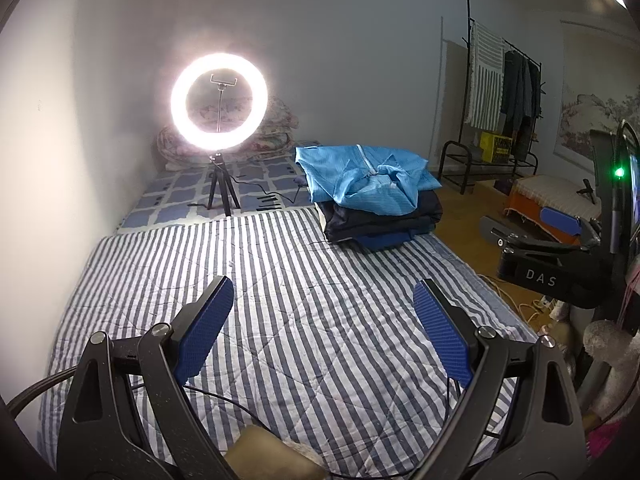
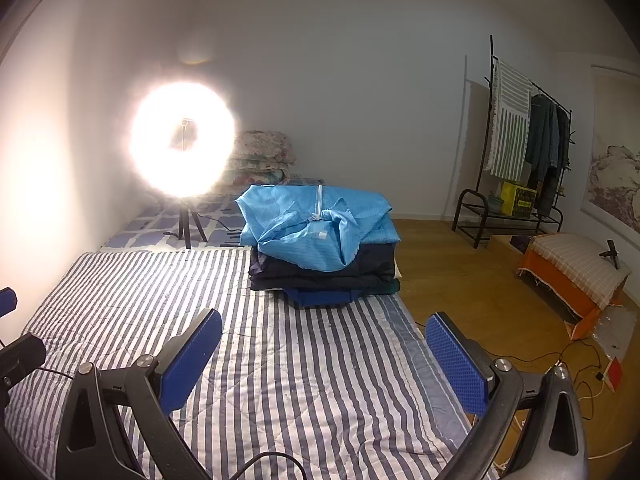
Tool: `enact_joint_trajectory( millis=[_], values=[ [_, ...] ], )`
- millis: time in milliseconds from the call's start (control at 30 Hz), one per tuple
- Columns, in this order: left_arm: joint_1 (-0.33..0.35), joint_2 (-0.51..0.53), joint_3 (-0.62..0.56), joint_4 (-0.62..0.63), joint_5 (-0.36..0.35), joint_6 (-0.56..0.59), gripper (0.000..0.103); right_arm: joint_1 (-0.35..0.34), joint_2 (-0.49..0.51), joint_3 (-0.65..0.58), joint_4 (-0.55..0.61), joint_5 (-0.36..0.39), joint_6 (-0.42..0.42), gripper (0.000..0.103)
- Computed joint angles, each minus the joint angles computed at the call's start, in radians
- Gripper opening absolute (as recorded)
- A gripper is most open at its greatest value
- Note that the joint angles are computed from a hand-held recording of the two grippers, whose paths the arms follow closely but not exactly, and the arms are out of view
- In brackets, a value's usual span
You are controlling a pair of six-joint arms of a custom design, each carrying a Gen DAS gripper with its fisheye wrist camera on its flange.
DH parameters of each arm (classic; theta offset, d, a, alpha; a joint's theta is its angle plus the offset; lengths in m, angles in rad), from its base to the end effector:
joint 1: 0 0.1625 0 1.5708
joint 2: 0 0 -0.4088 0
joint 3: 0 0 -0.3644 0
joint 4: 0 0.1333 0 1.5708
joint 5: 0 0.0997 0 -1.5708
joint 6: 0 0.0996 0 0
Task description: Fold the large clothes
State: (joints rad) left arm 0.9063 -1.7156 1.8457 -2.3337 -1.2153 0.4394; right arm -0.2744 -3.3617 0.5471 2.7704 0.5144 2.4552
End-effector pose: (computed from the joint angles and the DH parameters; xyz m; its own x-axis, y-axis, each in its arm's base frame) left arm -0.1378 -0.4483 0.5034 -0.5712 0.6466 -0.5056 0.8180 0.3975 -0.4158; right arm 0.6052 -0.3989 0.0929 -0.5175 0.5411 0.6629 -0.4790 0.4588 -0.7484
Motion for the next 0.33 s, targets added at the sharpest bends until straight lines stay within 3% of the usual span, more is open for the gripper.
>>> enact_joint_trajectory(
  millis=[333],
  values=[
    [-0.013, -0.016, 0.035, -0.063, 0.035, 0.025, 0.093, 0.0, -0.012, 0.017, 0.006, 0.011, -0.03, 0.103]
  ],
)
